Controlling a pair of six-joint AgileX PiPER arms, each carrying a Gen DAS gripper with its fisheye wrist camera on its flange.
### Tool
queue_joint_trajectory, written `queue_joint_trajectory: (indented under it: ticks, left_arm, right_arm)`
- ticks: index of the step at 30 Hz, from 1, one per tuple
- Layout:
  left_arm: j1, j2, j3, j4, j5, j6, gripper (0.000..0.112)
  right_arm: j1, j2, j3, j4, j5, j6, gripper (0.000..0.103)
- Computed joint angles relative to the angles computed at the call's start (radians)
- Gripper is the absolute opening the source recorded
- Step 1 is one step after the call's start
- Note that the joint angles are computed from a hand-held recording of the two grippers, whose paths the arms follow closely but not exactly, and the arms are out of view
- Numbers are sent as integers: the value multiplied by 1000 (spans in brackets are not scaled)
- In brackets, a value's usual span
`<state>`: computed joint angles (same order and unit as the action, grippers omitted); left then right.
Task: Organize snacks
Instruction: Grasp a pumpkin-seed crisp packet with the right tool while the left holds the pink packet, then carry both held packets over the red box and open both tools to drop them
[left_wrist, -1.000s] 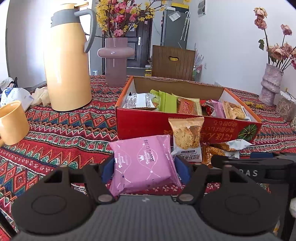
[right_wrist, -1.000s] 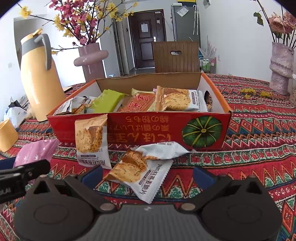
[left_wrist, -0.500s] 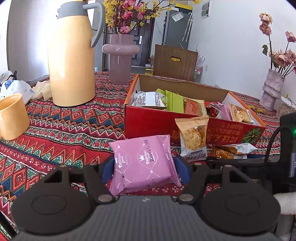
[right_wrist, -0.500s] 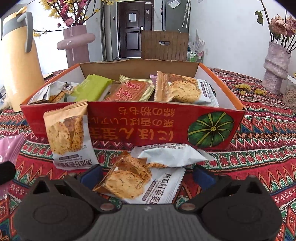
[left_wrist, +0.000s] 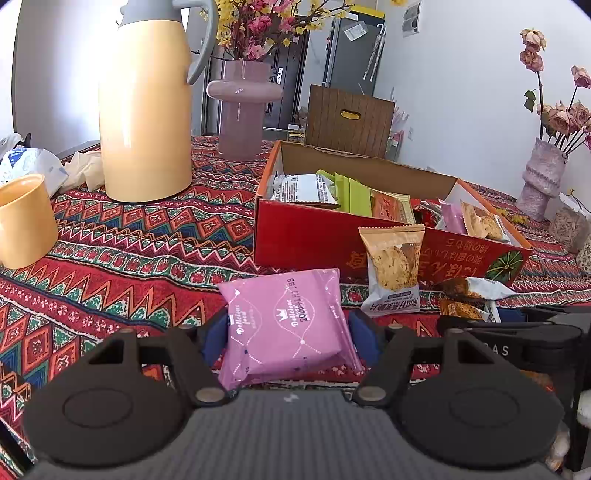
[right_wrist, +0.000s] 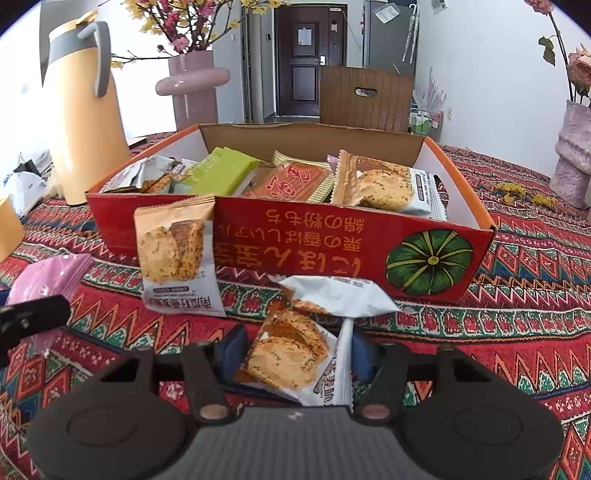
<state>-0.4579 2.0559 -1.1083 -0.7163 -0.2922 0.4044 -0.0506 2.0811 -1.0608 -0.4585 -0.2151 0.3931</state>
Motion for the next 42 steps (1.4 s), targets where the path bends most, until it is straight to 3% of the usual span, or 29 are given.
queue_joint_trajectory:
  ticks: [5, 10, 25, 33, 42]
  left_arm:
    - [0, -16, 26, 58, -12, -57, 70]
    - [-9, -32, 36, 60, -20, -51, 70]
    - [-57, -59, -18, -153, -49, 182, 70]
    - [-77, -40, -128, -348, -63, 392, 70]
    - [-74, 38, -351, -618, -51, 705, 70]
  right_arm:
    - [-13, -59, 125, 86, -99, -124, 44]
    - [-42, -115, 231, 86, -209, -140, 43]
    - [-144, -188, 286, -61, -363, -31, 42]
    - [-157, -159, 179, -104, -379, 19, 42]
    - [-135, -76, -51, -136, -295, 90, 42]
